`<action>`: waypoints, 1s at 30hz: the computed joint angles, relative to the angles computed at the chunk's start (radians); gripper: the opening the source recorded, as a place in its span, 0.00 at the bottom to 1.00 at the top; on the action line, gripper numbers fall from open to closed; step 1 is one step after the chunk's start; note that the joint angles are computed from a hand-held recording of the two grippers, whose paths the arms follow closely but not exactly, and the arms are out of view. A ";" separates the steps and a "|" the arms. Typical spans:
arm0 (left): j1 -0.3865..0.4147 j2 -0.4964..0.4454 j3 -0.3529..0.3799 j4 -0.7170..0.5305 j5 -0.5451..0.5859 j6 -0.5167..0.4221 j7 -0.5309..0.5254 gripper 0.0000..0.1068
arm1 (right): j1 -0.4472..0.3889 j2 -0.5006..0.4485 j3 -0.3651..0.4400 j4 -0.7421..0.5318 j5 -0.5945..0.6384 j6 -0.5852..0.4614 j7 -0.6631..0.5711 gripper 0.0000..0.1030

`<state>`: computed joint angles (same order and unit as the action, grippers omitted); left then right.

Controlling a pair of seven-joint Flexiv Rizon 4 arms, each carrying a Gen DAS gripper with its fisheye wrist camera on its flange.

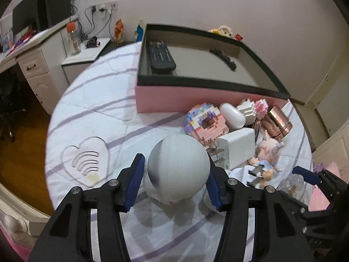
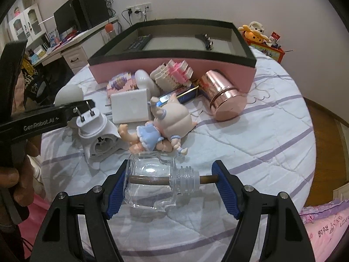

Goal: Organize rigid objects
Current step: 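Carry the figure and bottle into the pink box and open both tools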

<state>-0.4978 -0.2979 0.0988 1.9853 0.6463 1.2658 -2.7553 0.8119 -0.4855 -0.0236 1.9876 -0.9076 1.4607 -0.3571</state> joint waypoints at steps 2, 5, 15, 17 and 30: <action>-0.014 0.031 0.008 0.004 0.022 -0.016 -0.014 0.50 | 0.000 0.012 -0.007 0.008 -0.004 0.014 0.008 0.73; -0.009 0.079 -0.005 0.003 0.059 -0.053 -0.031 0.50 | 0.013 0.038 -0.040 0.019 -0.044 0.032 0.044 0.73; 0.088 0.149 -0.093 -0.075 0.089 -0.139 0.035 0.50 | -0.050 0.076 -0.029 -0.081 -0.194 0.007 0.073 0.73; 0.105 0.144 -0.102 -0.105 0.080 -0.135 0.061 0.50 | -0.074 0.068 -0.013 -0.125 -0.200 0.003 0.053 0.73; 0.128 -0.090 -0.069 -0.348 -0.154 -0.114 0.304 0.50 | -0.147 -0.202 0.139 -0.571 0.213 -0.218 -0.427 0.73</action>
<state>-0.3698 -0.3878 0.0293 1.6372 0.4925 1.1514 -2.4516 0.6651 -0.6874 0.1150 1.4169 -0.6942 1.2425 -0.7844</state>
